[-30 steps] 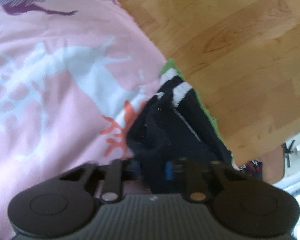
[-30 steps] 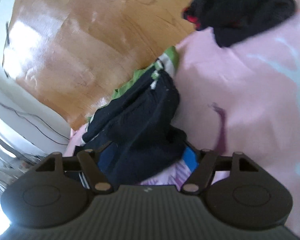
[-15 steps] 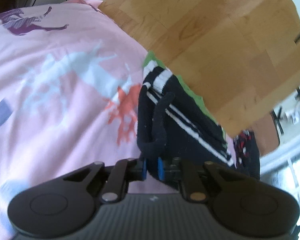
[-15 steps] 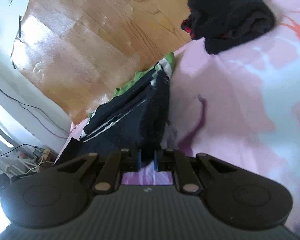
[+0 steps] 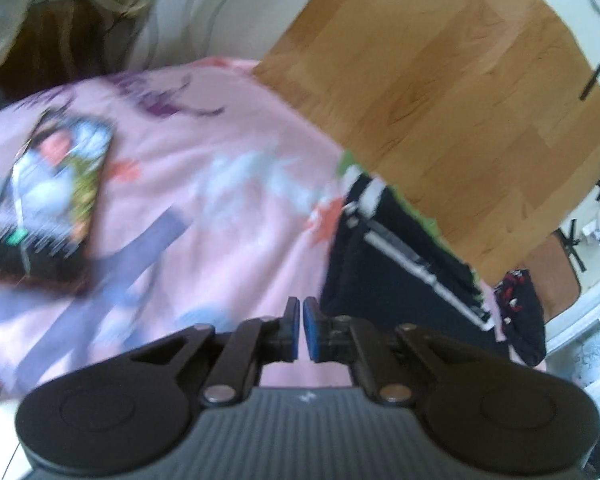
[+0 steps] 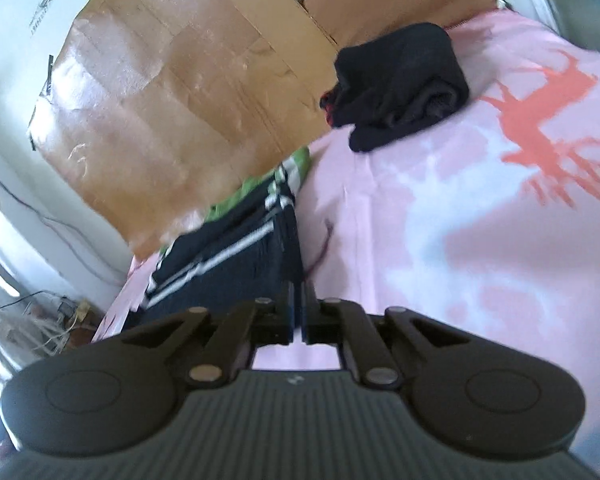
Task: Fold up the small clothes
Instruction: 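Open both grippers and release the folded sweater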
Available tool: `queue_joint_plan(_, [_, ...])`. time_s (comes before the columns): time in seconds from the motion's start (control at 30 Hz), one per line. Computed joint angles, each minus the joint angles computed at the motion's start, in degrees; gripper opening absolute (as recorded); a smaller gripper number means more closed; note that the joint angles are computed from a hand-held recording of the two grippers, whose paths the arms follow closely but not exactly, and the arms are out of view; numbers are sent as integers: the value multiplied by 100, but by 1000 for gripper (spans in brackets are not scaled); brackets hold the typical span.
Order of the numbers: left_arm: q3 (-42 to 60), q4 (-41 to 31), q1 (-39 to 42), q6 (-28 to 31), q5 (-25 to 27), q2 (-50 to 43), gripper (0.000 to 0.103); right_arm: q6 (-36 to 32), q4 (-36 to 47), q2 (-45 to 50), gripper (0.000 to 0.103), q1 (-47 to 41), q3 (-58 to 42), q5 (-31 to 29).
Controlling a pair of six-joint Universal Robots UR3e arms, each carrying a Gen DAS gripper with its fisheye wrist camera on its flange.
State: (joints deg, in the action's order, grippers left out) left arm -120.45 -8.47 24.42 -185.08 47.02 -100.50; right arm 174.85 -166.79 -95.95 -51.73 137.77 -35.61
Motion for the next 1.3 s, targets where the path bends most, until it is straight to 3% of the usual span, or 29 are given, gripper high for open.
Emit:
queue_joint_plan(0.1, [898,14,-472,-29,115,-462,7,578,-668,949,8,750,-775,-305])
queue_joint_plan(0.27, [3182,-733,-1334,39,714,-1582,12,603,-350,1886,11,1678,-2386,-902])
queue_joint_plan(0.33, [4119,-927,-1676,-5,1033,-2164,36,726,-273,2257,14,1922,-2969,-1025])
queue_joint_plan(0.37, [4688,-1079,-1883,-82,1287,-2533,41,822,-313,2455,18,2001,-3195,-999])
queue_joint_plan(0.43, [5641,-1365,-2240,-203,1723,-3190,42,1064,-554,2869,28,2162,-3544,-966])
queue_joint_plan(0.53, [7126,-1862,-2738,-354,2328,-4213,42,1423,-1032,3521,29,2509,-4055,-1247])
queue_joint_plan(0.67, [9026,-2614,-3160,-378,2931,-5476,42,1695,-1586,4308,30,3087,-4625,-2325])
queue_joint_plan(0.8, [9342,-2617,-3241,-105,3120,-5836,42,1803,-1997,4711,27,3239,-4589,-2885])
queue_joint_plan(0.87, [9094,-2247,-3288,0,3253,-5820,44,1916,-2439,4722,36,3199,-4401,-2857])
queue_joint_plan(0.97, [8899,-2003,-3382,236,3373,-5770,50,1940,-2659,4681,38,3221,-4249,-2985])
queue_joint_plan(1.3, [8834,-1947,-3357,558,3075,-5772,57,2110,-2810,4721,45,3292,-4248,-3151])
